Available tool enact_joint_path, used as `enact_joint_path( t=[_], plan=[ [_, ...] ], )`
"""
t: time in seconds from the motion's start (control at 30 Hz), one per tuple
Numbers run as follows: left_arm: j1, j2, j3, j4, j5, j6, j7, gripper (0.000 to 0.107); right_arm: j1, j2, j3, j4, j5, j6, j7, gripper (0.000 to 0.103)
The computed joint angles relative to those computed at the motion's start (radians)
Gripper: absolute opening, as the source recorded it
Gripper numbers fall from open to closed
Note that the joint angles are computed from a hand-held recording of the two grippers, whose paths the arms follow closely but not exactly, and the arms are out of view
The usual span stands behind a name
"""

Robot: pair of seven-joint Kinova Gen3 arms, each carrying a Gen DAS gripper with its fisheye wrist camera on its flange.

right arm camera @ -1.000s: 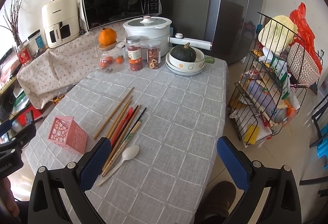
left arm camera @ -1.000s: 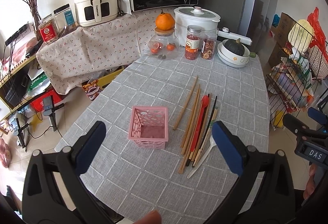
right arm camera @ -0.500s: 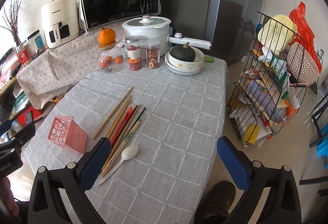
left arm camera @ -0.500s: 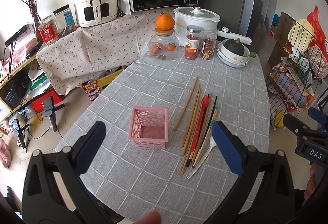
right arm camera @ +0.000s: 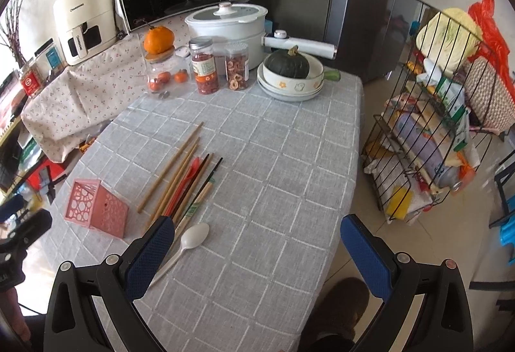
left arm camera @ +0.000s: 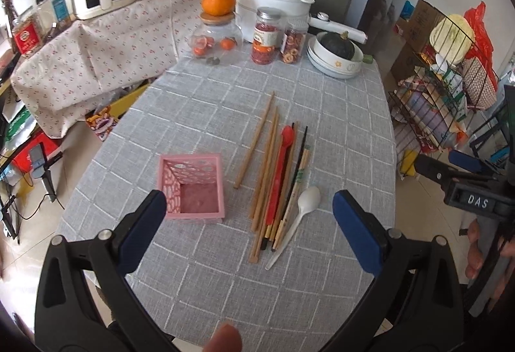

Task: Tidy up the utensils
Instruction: 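Reach the left tool down and grasp a wooden chopstick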

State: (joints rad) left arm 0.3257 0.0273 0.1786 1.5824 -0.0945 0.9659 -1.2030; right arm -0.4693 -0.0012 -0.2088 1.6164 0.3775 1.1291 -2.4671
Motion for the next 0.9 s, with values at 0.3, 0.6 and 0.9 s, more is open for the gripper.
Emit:
enact_joint_path(
  t=[0.3,0.6,0.9],
  plan=[
    [0.007,0.272,-0.019,-0.317,0.095,0.173,-0.143,0.08,0.148,0.087,0.103,-0.024,-0.303,-0.068,0.232,0.099],
    [0.061,0.582,-0.065,-0.646,0.083,0.333,-0.153,0.037,0.253,0.179,0.129,-0.022,-0.532,-0.09,0.406,0.083],
    [0.087,0.791,-0.108,-0.86,0.072,0.404,-0.145,0.02,0.247,0.22,0.134,-0.041,-0.527,-0.078,0.417,0.079]
  ],
)
